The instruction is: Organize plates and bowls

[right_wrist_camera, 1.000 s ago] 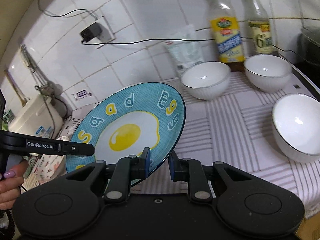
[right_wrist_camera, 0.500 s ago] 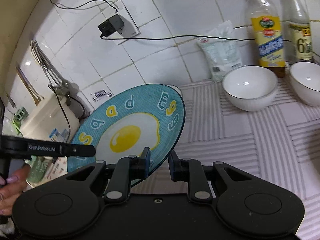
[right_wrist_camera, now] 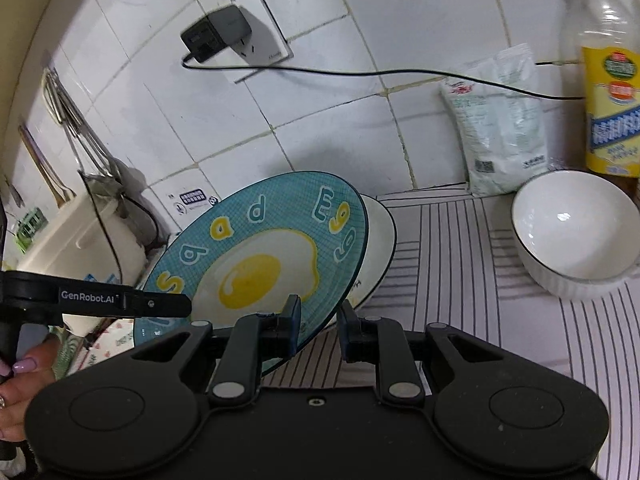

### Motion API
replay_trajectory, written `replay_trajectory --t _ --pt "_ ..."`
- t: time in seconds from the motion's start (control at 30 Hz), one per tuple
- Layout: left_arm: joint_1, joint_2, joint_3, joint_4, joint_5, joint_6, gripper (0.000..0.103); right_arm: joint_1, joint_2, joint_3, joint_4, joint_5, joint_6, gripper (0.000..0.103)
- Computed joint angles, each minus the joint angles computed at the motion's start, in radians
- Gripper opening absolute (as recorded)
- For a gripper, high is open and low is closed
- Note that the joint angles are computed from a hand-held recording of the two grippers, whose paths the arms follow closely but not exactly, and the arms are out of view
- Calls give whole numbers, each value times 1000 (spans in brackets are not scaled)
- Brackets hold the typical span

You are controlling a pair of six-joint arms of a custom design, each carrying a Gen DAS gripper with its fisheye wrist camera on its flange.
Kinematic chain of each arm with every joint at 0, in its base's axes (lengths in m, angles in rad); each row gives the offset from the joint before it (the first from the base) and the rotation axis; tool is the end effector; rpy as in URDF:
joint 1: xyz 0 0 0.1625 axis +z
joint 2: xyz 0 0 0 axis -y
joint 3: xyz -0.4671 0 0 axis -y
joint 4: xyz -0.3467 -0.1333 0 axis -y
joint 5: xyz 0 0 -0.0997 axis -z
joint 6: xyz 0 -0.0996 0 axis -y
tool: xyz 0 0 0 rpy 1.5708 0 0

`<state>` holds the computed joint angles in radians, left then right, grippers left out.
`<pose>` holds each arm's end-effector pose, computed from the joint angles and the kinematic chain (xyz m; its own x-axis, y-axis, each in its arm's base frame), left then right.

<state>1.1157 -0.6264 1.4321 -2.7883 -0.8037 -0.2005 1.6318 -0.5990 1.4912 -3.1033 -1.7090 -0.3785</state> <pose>-0.1428 -0.7524 0.1604 -0.8336 -0.0984 -0.5436 0.2416 0.8200 -0.5189 0.1646 -0.7336 0.1364 -0.9052 -0.2756 0.3234 -0.4126 0.7518 -0.5143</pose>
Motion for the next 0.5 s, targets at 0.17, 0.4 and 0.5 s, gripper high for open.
replay_trajectory --t 0.17,0.4,0.5 --pt "31 48 -77 49 25 -35 28 -2 72 -96 56 -31 -22 24" --pt "52 72 -140 123 -9 -38 29 28 110 -153 84 -131 -17 24" --pt "58 80 -156 150 -23 -48 29 61 122 -204 160 -232 18 24"
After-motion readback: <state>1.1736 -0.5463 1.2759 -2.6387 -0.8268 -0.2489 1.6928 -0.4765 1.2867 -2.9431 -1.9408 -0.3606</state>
